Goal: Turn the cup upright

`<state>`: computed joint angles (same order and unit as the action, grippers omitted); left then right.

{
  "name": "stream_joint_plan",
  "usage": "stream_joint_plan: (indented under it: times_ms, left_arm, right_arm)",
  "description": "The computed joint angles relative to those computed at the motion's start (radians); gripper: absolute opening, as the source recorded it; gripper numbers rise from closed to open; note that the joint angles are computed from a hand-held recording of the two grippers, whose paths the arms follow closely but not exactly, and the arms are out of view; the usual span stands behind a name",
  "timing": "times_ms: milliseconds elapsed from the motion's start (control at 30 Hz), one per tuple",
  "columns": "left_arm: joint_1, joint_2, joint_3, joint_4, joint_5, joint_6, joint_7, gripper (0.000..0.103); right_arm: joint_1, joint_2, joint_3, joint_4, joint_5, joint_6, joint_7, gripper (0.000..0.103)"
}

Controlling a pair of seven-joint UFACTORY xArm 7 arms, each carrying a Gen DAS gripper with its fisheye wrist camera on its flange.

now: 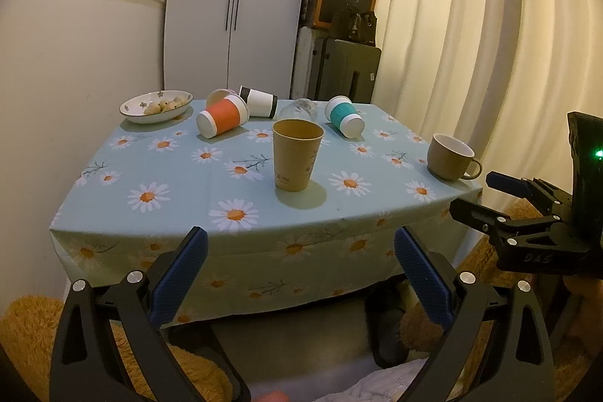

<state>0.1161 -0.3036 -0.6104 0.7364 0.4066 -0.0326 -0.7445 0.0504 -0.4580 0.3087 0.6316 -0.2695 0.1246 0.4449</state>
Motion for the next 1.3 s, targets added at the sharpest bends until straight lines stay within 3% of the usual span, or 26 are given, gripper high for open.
stream_joint_plan:
  times_ms: [200,367,533,1300]
  left_arm:
    - [0.059,-0.003,-0.054,0.02,0.041,0.05,-0.068,0.096]
    - [0.038,0.002,-0.031,0.021,0.086,0.042,-0.09,0.096]
    - [-0.075,0.024,0.077,0.012,0.054,0.022,-0.042,0.096]
    - [-0.074,0.029,0.07,0.026,0.109,0.053,-0.074,0.096]
  right_arm:
    - [-0.002,0.003,0.001,0.0,-0.001,-0.005,0.005,0.098]
    - [-0.001,0.002,-0.001,-0.001,-0.002,-0.002,0.004,0.098]
    - [-0.002,0.003,0.001,0.0,-0.003,-0.003,0.007,0.098]
    - [-0.01,-0.001,0.008,-0.002,-0.013,-0.001,0.012,0.098]
